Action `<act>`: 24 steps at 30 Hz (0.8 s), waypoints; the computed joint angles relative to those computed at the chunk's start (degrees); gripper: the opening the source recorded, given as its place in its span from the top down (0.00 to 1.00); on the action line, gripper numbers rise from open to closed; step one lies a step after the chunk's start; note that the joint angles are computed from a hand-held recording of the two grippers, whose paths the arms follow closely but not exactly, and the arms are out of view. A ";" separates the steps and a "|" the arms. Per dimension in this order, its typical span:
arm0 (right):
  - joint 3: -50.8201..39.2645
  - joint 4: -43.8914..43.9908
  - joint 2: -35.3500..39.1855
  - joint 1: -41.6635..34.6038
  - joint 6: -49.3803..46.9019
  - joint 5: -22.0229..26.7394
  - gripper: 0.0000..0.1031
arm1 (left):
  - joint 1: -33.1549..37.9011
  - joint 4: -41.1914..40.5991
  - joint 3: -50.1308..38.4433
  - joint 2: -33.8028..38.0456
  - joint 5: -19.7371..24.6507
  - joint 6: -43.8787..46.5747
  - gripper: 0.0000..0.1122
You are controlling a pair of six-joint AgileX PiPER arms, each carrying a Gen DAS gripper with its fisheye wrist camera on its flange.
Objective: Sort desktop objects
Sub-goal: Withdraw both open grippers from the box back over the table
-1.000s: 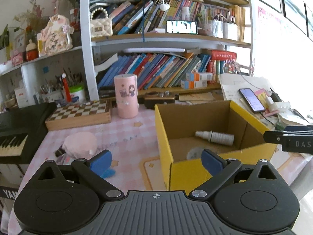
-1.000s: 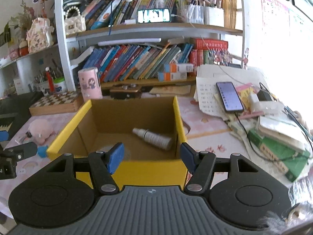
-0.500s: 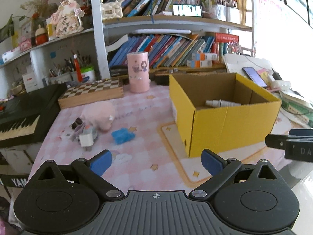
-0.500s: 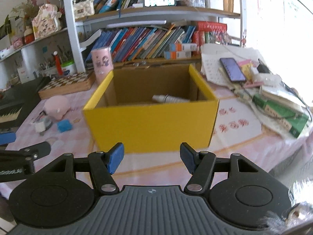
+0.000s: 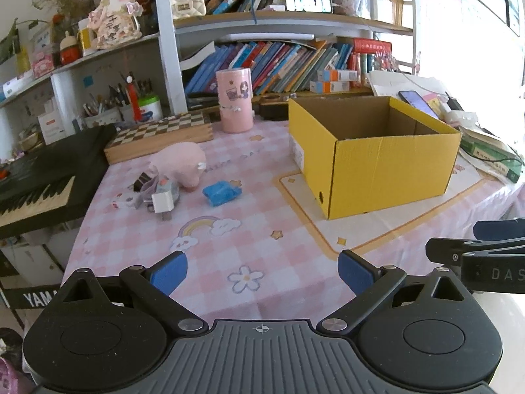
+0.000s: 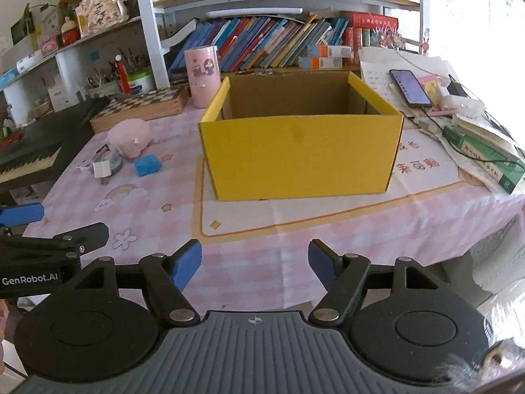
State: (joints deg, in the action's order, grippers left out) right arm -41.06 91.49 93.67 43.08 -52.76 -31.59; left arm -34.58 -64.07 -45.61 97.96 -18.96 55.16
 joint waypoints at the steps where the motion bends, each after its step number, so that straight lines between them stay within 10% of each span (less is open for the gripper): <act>1: -0.14 0.36 0.16 0.39 -0.01 -0.07 0.30 | 0.29 0.78 0.62 -0.44 0.05 -0.63 0.11; 24: -8.16 6.21 5.31 6.54 -9.12 0.11 0.17 | 7.12 14.78 10.60 -7.80 0.20 -16.05 0.08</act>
State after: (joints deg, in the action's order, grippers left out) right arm -49.21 97.71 98.98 49.62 -61.88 -31.47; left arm -27.46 -49.29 -35.01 90.15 -18.75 39.11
